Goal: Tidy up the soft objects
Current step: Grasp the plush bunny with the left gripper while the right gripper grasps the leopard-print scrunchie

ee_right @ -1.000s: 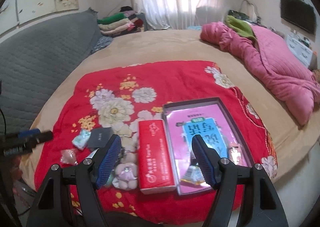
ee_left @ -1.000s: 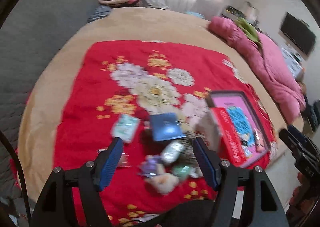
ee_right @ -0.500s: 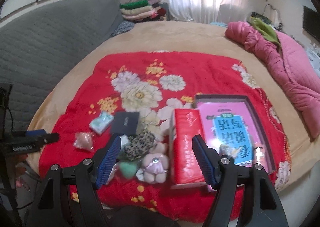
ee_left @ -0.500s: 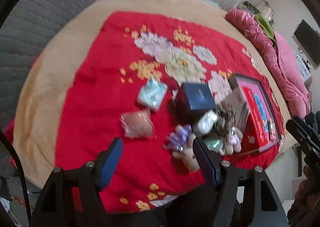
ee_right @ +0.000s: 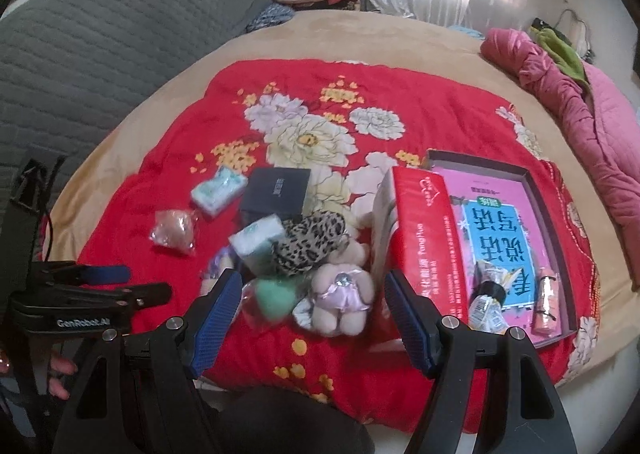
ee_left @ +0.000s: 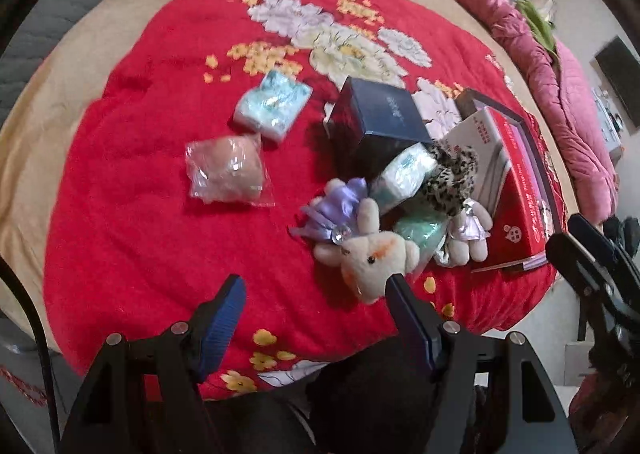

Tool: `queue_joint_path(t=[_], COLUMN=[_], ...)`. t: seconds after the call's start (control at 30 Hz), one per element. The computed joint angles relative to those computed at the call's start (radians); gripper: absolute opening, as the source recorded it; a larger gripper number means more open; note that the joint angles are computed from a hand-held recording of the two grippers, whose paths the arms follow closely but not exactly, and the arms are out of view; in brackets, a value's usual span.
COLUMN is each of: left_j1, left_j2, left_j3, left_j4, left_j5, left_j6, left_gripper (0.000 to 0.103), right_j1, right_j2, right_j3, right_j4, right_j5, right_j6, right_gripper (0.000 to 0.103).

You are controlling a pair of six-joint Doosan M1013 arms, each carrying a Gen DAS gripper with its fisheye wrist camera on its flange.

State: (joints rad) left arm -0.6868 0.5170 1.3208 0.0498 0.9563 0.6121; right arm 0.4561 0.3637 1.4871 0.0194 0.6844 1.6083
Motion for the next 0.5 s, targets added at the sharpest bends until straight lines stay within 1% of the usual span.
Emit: queue_joint_path(t=[0.2,0.37,0.5], left_j1=[0.016,0.044,0.059], left_j2=[0.019,0.039,0.061], left_j3=[-0.001,0.000,-0.009], left_j4=[-0.081,-0.208,-0.270], left_j5=[-0.038,-0.098,-0.108], left_j6=[0.004,0.026,0.030], left_gripper=[0.072,0.072,0.072], right_j1=[-0.006,-0.010,-0.008], right_j2=[0.016,0.027,0.045], right_j3=[-0.008,-0.017,-0.034], right_j4=[0.003,0.002,-0.008], right_j5=[0.021,0.030,0.046], right_j6=[0.000,-0.003,-0.011], right_gripper=[0.075,0.075,0.075])
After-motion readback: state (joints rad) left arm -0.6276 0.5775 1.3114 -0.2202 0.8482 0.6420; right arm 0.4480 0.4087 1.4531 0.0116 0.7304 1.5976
